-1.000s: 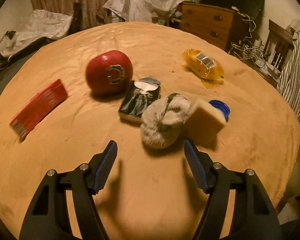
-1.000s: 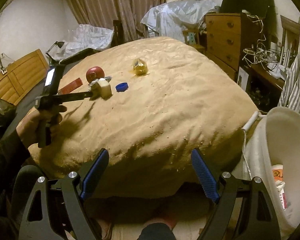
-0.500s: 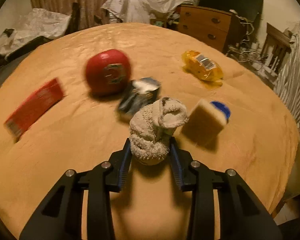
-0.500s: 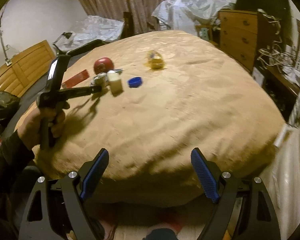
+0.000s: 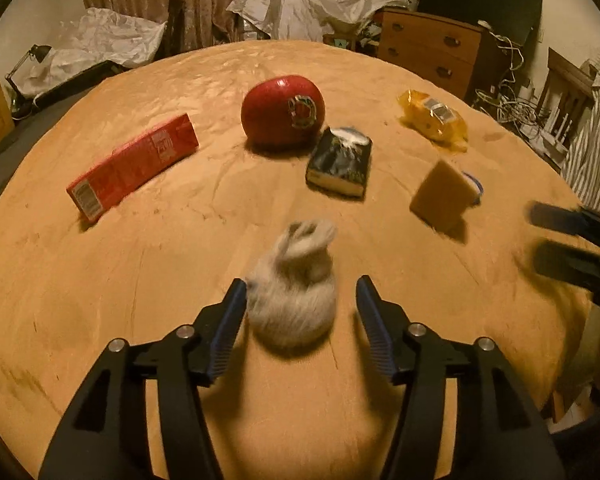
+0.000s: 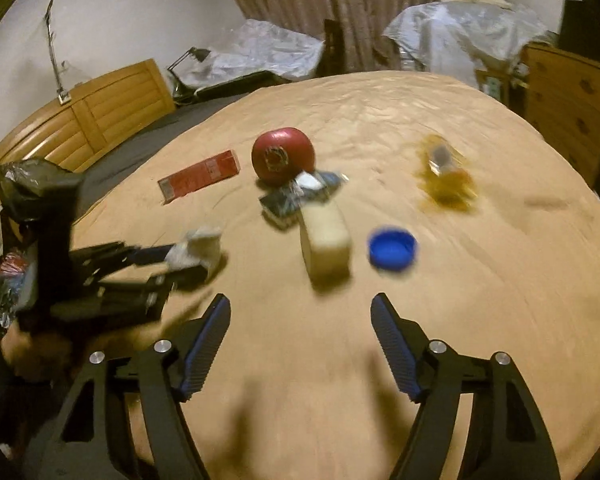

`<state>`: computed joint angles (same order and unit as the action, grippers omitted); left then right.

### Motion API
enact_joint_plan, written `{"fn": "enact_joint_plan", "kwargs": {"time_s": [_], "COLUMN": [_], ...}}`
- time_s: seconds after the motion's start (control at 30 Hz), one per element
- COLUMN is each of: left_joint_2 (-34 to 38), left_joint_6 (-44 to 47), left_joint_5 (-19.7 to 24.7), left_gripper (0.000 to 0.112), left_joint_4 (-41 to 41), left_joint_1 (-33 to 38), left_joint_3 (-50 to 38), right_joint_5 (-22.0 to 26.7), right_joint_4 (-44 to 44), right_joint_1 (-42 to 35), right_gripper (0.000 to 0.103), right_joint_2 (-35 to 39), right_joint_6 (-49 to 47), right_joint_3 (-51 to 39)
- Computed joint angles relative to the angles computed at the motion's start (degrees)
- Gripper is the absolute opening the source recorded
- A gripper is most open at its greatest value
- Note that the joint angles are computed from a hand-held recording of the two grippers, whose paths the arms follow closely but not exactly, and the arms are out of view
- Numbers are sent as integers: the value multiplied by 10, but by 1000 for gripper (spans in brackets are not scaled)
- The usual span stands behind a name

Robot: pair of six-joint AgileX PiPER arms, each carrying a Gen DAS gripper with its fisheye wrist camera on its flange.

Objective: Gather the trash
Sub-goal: 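Grasp the white sock with the left tool while the right tool grasps the yellow sponge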

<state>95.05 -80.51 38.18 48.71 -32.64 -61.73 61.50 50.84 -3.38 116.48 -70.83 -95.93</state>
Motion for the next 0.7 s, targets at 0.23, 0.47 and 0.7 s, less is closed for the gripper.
{"fn": "enact_joint_plan", "kwargs": {"time_s": [0.23,0.47,0.7], "left_joint_2": [33,24,36], "left_joint_6": [57,10,-9], "left_joint_5": [-18,-24,-9], "left_gripper": [46,42,44], "left_joint_4": [-62,-48,-23], "left_joint_1": [37,33,22], "left_joint_3": [-18,-3,-9], "right_joint_5": [-70,-87,15], "right_joint_4": [-98,-112,-139], "right_joint_1": [96,100,78], "right_gripper": [67,65,66], "right_joint_2": [71,105,181], "right_joint_6": [94,133,199], "right_joint_3": [-118,-168,-307]}}
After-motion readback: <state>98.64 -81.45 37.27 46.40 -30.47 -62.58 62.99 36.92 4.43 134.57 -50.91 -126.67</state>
